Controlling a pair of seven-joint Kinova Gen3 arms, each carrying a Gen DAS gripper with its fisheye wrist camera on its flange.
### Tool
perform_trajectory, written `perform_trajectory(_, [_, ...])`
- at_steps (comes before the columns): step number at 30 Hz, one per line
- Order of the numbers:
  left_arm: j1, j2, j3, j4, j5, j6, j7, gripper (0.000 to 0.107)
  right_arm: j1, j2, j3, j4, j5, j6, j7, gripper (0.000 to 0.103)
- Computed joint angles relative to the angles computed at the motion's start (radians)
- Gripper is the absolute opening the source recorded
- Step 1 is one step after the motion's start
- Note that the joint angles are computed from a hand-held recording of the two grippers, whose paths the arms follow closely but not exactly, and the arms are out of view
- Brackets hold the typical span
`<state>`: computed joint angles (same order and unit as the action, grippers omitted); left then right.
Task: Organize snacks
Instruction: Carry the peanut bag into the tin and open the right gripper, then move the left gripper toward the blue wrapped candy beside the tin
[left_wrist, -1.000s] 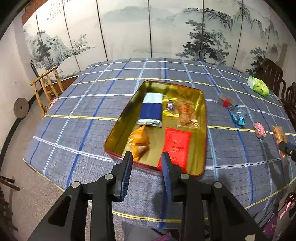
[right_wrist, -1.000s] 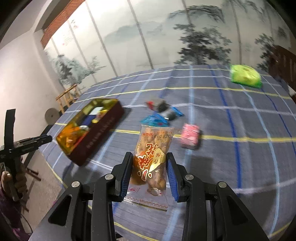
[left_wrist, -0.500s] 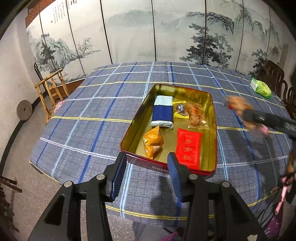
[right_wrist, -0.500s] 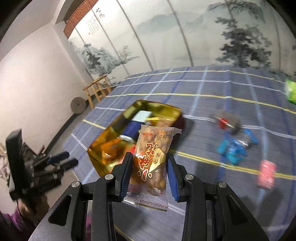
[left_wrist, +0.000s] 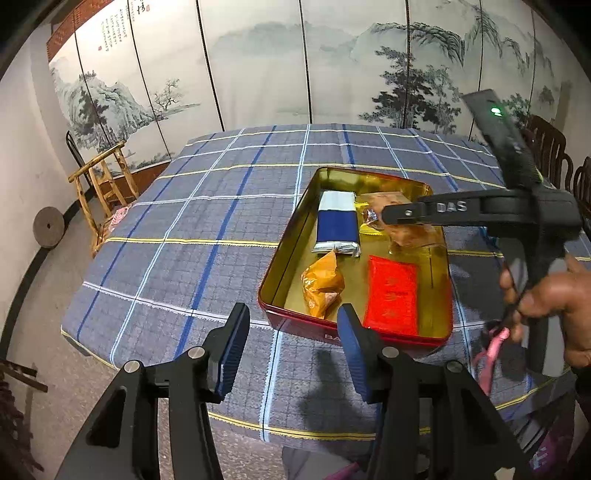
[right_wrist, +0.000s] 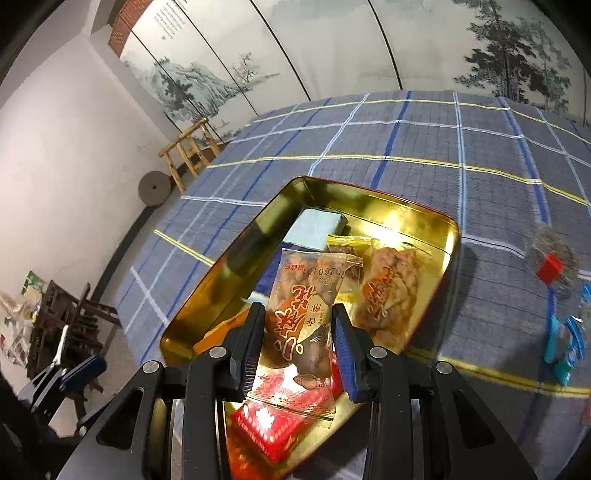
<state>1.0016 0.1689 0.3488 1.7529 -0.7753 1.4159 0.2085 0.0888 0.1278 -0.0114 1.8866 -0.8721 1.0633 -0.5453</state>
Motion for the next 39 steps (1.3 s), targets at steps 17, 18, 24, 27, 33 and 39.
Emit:
perform_trajectory(17, [-0.045, -0.02, -0.003, 0.045, -0.003, -0.052, -0.025, 0.051, -0.076, 0.062, -0.057, -0.069, 0.115, -0.148, -0.267, 0.039])
perform_trajectory(18, [-0.046, -0.021, -0.003, 0.047, -0.003, -0.053, -0.024, 0.052, -0.072, 0.062, -0.059, -0.068, 0.112, -0.146, -0.266, 0.039])
perform_trajectory(24, [-0.054, -0.028, 0.0, 0.063, 0.003, -0.059, -0.021, 0.055, -0.072, 0.058, -0.069, -0.069, 0.102, -0.142, -0.275, 0.039])
perform_trajectory(27, [-0.054, -0.029, 0.002, 0.067, 0.003, -0.052, -0.013, 0.056, -0.063, 0.053, -0.069, -0.065, 0.08, -0.131, -0.254, 0.039])
perform_trajectory(33, [-0.056, -0.038, 0.009, 0.08, 0.01, -0.046, 0.004, 0.058, 0.028, 0.029, -0.036, -0.03, -0.085, -0.069, -0.084, 0.039])
perform_trajectory(39, [-0.051, -0.025, 0.013, 0.059, 0.009, -0.036, -0.006, 0.059, 0.104, -0.051, 0.051, 0.041, -0.155, -0.069, 0.073, 0.041])
